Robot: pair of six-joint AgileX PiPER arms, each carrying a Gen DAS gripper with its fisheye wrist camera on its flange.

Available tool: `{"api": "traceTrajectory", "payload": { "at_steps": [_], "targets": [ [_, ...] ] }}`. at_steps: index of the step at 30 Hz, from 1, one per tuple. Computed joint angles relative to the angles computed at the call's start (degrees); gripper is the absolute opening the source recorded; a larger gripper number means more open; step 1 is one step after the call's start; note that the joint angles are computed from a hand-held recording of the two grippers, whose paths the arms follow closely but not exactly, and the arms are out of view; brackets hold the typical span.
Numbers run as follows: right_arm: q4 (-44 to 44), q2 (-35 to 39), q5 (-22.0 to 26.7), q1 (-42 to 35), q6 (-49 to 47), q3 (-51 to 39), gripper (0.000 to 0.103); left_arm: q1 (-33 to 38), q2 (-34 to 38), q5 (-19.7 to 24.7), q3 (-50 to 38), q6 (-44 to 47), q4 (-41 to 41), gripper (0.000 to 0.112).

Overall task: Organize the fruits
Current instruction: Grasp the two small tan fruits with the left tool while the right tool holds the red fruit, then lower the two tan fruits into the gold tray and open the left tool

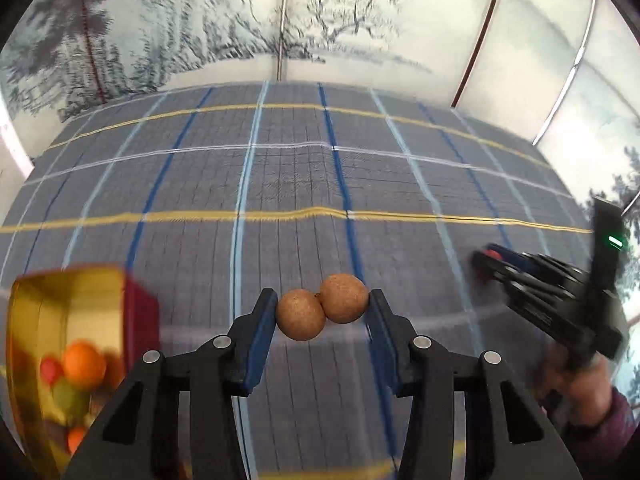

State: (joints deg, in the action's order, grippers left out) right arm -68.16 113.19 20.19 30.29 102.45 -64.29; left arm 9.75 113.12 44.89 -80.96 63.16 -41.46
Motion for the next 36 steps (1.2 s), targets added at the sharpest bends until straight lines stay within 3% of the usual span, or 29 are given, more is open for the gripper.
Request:
{"api": "traceTrajectory", "payload": {
  "at_steps": [5, 14, 25, 36],
  "targets": [
    [3.95, 0.73, 1.2, 0.36, -4.48, -1.3, 0.029, 6.43, -9.23, -2.12, 11.71, 9.27, -7.75, 0.047],
    [8.38, 1.92, 4.46, 1.32, -9.95, -3.93, 0.03, 19.23, -16.35, -0.98, 20.85, 22.71, -15.8, 0.047],
    [10.84, 3.01, 8.02, 2.51, -13.42, -6.08, 0.03, 28.26, -17.44, -0.56, 23.55, 32.56, -21.23, 0.047],
    [11.24, 2.98, 8.25, 2.51, -14.25, -6.16, 0.032, 30.66, -14.13, -3.15, 21.25, 32.3, -21.54, 0.047]
  ]
}}
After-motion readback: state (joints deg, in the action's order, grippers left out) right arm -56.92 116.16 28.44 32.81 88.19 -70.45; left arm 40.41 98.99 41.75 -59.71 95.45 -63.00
